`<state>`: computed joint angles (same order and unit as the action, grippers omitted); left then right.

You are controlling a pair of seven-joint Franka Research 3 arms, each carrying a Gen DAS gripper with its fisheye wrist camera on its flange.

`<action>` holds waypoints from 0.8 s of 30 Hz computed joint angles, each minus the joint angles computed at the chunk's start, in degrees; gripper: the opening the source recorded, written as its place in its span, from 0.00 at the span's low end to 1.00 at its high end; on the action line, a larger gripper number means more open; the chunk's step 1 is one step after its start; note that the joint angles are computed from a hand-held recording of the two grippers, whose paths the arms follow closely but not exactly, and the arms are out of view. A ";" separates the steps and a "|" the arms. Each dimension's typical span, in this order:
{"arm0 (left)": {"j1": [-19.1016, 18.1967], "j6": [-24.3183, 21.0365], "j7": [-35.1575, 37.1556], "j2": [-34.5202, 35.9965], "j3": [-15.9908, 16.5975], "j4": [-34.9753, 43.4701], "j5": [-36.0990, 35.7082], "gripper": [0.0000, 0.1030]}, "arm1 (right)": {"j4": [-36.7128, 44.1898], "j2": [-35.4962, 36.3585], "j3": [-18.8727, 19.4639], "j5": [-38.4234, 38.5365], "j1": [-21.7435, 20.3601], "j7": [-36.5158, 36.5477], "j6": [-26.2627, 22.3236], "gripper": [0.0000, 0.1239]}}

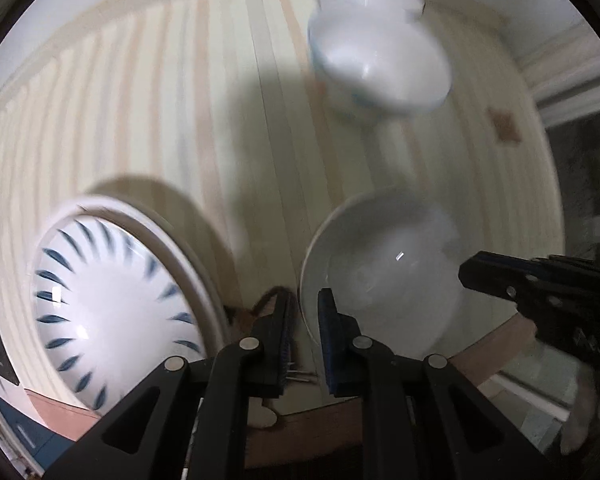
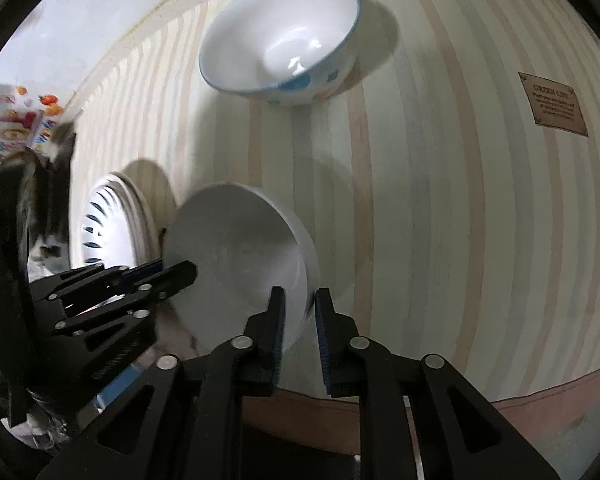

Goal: Organize plates and bowls

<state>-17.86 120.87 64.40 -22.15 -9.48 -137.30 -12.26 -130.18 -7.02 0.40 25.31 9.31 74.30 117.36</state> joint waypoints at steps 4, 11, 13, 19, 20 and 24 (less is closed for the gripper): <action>2.26 2.47 -1.26 -0.23 0.89 2.88 2.59 0.31 | 3.23 0.21 -1.36 2.55 -1.20 -0.48 1.08 0.37; 5.74 6.00 1.01 11.99 2.52 10.80 0.89 0.32 | 11.81 8.64 -1.41 6.65 -2.32 0.77 5.78 0.43; 6.47 6.16 2.54 16.48 2.07 13.41 -0.36 0.32 | 13.88 11.36 -0.99 6.40 -2.31 1.69 6.91 0.43; 8.04 5.90 4.43 24.05 -0.39 18.53 -1.39 0.32 | 17.60 17.71 0.21 5.79 -1.97 3.06 8.76 0.36; 8.14 5.56 4.04 24.34 -0.77 19.05 -0.91 0.24 | 18.38 18.73 0.18 5.36 -2.13 2.95 8.60 0.27; 8.17 6.64 3.70 26.06 -1.83 20.45 1.54 0.12 | 18.21 19.69 0.46 4.17 -1.97 3.99 10.32 0.13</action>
<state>-9.69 127.51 68.10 3.91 -11.31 -116.85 -10.73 -111.97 12.67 0.86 29.48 7.33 78.29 127.68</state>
